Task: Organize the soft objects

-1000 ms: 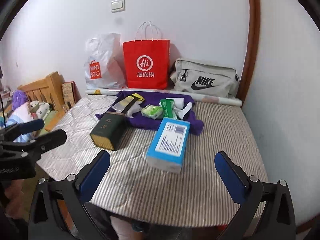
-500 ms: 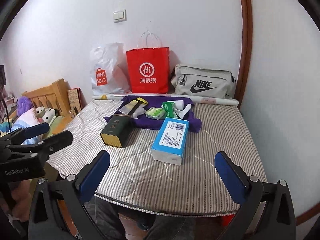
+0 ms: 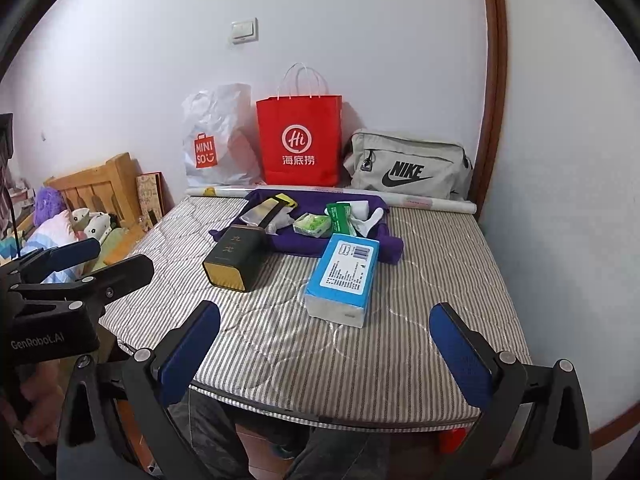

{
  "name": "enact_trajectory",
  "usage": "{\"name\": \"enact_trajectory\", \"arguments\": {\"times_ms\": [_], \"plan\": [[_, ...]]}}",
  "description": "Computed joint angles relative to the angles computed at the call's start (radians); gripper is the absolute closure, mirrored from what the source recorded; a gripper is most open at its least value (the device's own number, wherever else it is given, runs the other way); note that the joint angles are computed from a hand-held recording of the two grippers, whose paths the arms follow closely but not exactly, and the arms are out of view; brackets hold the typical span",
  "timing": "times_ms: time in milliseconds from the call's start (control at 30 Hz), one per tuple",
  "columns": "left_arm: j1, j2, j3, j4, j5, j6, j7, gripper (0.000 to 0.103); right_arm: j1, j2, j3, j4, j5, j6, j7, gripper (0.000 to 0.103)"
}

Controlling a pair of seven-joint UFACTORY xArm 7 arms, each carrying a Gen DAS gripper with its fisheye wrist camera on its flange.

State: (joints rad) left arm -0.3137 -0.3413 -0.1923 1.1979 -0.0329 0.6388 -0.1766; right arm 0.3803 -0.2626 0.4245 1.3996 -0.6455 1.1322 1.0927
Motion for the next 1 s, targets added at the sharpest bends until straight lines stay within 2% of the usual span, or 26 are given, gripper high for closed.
{"name": "enact_trajectory", "arguments": {"times_ms": [1000], "plan": [[-0.006, -0.015, -0.002, -0.016, -0.003, -0.004, 0.002, 0.005, -0.020, -0.028, 0.013, -0.016, 0.001, 0.004, 0.021, 0.000]]}}
